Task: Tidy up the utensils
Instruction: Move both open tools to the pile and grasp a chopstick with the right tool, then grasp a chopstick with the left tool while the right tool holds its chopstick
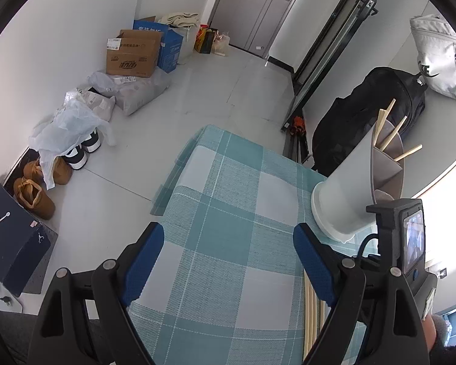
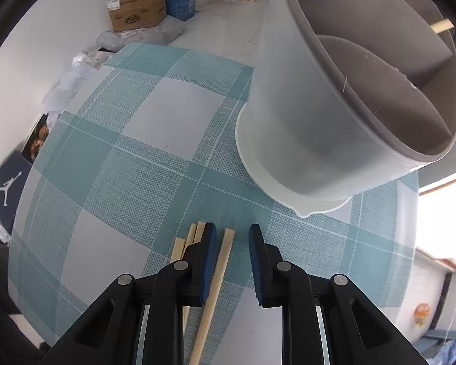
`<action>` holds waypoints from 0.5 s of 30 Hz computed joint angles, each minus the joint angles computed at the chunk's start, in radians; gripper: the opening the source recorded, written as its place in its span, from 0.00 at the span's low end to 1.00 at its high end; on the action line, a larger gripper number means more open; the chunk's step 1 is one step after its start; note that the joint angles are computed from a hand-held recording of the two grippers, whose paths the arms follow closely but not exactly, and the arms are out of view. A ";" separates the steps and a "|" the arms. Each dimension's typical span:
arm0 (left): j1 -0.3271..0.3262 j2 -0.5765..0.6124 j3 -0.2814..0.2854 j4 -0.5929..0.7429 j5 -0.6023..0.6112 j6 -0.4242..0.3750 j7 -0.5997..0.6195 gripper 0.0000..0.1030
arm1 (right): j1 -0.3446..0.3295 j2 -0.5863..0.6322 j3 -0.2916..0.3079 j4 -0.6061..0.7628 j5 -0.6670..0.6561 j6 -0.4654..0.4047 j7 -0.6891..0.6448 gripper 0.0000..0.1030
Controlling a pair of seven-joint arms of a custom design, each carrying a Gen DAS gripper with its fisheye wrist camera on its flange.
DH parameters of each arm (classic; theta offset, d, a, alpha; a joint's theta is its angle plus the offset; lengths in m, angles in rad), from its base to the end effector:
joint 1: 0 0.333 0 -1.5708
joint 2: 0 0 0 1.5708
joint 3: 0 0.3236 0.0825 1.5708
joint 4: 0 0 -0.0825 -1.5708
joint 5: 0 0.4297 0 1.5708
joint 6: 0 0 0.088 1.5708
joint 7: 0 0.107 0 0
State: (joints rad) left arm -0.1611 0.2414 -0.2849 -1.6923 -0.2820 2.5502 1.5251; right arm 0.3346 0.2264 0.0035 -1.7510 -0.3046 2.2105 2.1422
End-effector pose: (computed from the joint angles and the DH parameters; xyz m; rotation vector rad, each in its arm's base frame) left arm 0.6591 -0.2907 0.5213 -1.8502 2.2312 -1.0198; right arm 0.6555 0.2197 0.4533 -2.0148 2.1815 -0.4863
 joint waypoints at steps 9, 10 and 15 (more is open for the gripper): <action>-0.016 0.033 -0.003 0.047 0.048 -0.109 0.025 0.81 | -0.041 -0.160 0.007 -0.210 0.015 0.269 0.059 0.05; -0.020 0.038 -0.003 0.056 0.059 -0.132 0.030 0.81 | -0.050 -0.194 0.009 -0.251 0.020 0.328 0.071 0.05; -0.043 0.071 -0.019 0.099 0.087 -0.244 0.094 0.81 | -0.119 -0.337 0.028 -0.413 0.029 0.530 0.173 0.05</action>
State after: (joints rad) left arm -0.2042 0.3122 -0.3041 -1.5935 -0.1953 2.3060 1.6186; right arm 0.2158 -0.1102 0.0317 -2.1643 -0.2753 2.7406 2.3148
